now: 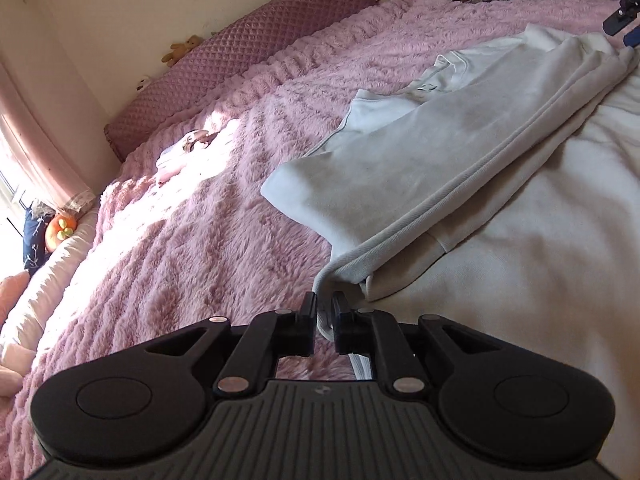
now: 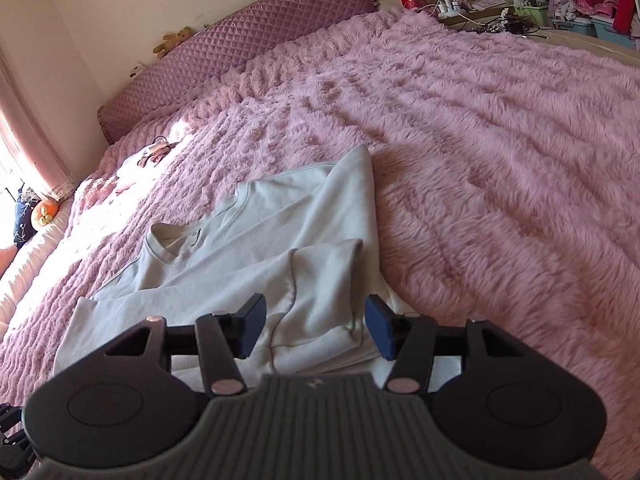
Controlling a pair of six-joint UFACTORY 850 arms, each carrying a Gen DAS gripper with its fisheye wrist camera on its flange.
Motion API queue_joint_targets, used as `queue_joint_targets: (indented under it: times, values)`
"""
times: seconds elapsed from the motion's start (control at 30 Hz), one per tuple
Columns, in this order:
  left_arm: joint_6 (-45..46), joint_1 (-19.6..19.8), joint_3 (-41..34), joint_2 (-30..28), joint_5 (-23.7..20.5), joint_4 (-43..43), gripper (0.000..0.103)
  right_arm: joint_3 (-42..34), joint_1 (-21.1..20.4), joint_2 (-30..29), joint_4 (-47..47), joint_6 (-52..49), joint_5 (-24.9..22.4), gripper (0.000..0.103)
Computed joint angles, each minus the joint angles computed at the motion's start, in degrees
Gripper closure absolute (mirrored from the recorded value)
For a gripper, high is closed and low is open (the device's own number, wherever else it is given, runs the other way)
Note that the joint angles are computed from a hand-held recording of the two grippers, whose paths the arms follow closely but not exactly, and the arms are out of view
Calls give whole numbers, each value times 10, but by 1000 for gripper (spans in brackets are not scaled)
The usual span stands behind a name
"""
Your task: Fold small clothes
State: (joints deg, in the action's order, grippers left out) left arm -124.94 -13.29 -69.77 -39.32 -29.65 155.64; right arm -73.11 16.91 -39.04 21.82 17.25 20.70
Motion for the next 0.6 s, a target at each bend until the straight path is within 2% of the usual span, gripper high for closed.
queue_joint_targets:
  times: [0.1,0.23,0.3,0.37,0.43,0.53,0.6]
  values:
    - [78,-9,-9,-11,-12,-12,77,9,3,7,-2,2,-3,51]
    - [175,-16,-23,-33,-46,-22,76,10,4,8,3,5,-6,51]
    - [189,-14,-31,-38,-34,-10,77,9,4,8,1,5,-7,51]
    - [150,-6,-33,-33,-3,29,98,4,5,6,19,-17,-16,51]
    - [115,-4,-25,-27,-9,50,100,2,3,5,12,-2,-26,51]
    - [57,-3,0,-17,-60,59,100,6,-1,5,-25,45,-27,52]
    - [16,-5,7,-12,-71,54,100,7,0,5,-20,42,-24,52]
